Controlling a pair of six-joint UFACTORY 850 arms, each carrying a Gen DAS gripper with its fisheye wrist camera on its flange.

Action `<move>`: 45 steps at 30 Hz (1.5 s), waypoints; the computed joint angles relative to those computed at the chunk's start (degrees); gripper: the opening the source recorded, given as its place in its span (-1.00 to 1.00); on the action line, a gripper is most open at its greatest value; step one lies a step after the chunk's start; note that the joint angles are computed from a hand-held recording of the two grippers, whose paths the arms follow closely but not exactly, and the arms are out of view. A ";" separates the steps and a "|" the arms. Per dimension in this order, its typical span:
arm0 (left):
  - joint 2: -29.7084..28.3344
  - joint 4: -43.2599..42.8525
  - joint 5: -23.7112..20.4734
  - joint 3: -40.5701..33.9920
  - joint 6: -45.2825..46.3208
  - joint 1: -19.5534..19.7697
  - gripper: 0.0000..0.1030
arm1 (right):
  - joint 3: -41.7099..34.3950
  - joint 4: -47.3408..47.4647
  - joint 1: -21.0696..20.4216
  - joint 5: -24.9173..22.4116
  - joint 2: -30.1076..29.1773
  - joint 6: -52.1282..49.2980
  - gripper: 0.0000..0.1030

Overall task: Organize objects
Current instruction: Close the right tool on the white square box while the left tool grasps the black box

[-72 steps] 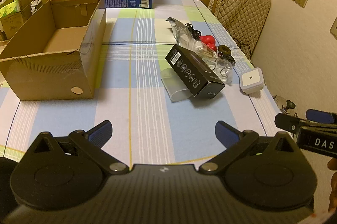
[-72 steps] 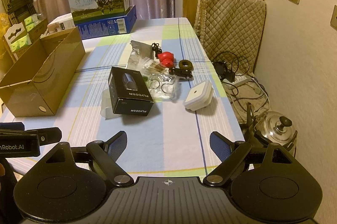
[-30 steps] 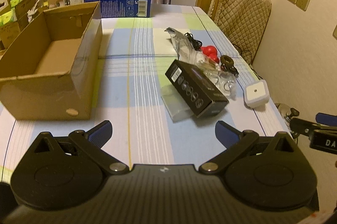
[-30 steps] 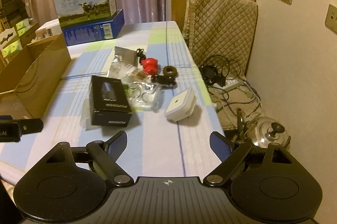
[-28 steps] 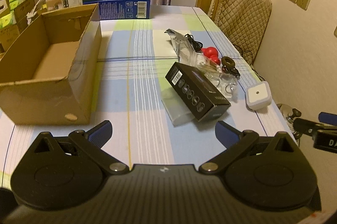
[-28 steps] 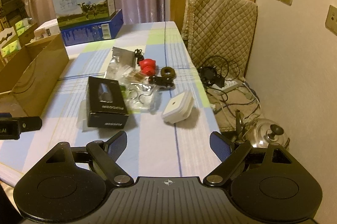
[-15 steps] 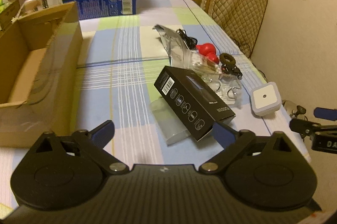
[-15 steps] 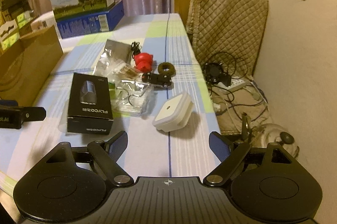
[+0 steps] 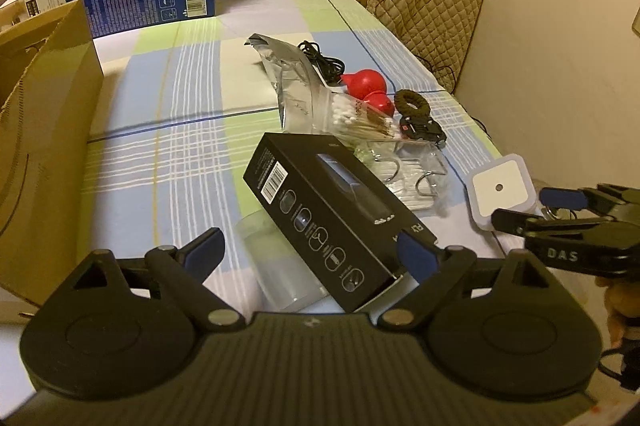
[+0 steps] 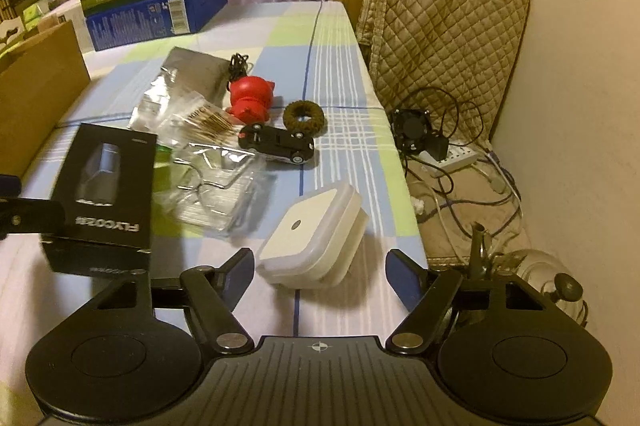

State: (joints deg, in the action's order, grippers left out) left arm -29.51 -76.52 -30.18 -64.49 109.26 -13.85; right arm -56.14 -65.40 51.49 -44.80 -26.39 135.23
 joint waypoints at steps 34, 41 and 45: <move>-1.62 0.50 -2.29 -2.85 -3.13 1.86 0.77 | -0.20 -26.13 -1.46 13.76 0.01 18.15 -0.40; -1.81 1.42 -3.26 -3.90 -2.26 3.01 0.77 | -0.69 -52.22 -2.78 17.91 -1.32 41.41 -0.40; -2.39 2.64 -3.75 -4.69 -0.34 3.37 0.77 | -0.74 -43.93 -2.31 16.82 -1.16 34.43 -0.40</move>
State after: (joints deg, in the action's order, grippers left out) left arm -31.90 -73.88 -33.93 -69.18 108.92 -10.48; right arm -56.88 -109.33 49.18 -27.98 -27.56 169.66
